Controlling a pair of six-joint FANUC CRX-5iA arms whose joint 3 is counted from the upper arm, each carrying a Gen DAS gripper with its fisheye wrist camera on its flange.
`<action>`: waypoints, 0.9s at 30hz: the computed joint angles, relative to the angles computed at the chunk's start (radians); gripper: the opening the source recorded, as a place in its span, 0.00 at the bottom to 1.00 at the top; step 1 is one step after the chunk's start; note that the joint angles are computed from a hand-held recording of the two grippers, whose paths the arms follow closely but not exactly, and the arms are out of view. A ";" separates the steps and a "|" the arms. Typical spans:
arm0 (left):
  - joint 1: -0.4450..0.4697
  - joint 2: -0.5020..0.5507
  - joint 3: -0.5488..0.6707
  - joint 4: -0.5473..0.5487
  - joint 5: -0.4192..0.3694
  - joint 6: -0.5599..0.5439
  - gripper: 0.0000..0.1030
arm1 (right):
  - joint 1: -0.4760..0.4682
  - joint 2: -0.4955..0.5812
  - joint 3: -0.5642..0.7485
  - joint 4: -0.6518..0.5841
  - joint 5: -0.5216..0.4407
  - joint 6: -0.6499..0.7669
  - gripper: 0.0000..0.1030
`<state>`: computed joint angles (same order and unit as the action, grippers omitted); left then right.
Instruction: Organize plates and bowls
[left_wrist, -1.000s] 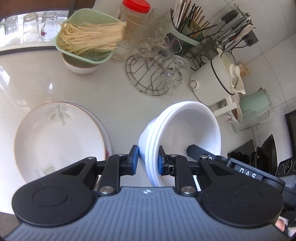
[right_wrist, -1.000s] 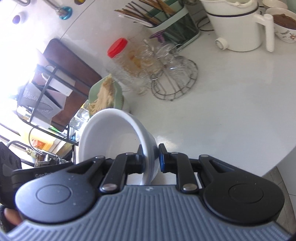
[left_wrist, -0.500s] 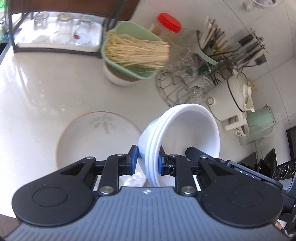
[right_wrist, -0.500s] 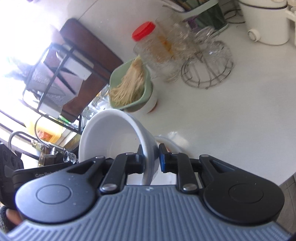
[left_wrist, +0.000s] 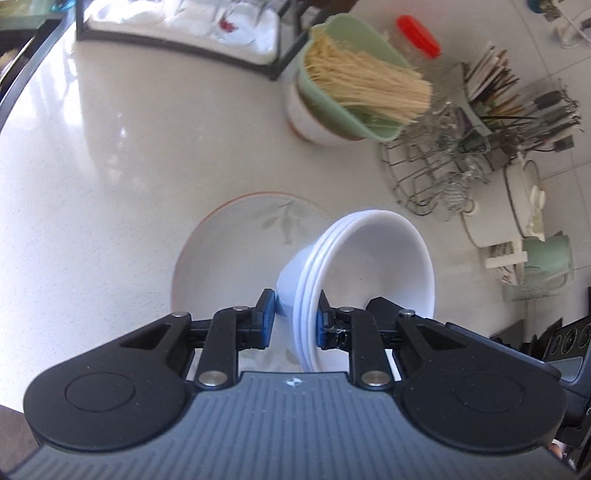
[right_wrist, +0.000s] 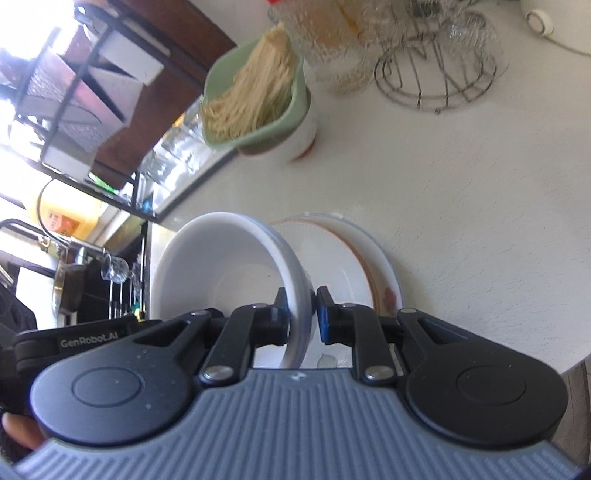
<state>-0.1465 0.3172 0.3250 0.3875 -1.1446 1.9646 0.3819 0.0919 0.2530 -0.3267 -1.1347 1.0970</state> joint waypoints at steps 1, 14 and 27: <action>-0.002 0.001 0.002 -0.012 -0.007 0.006 0.23 | 0.000 0.008 0.006 -0.005 -0.011 0.005 0.18; -0.021 -0.005 -0.020 -0.082 0.000 0.059 0.23 | -0.006 0.073 0.054 -0.037 -0.106 0.086 0.19; -0.025 -0.053 -0.060 -0.136 0.006 0.105 0.25 | 0.009 0.066 0.038 -0.022 -0.079 0.162 0.20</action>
<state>-0.1714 0.2637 0.2652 0.2517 -1.1382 2.0693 0.3905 0.1576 0.2913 -0.3490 -1.2134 1.2589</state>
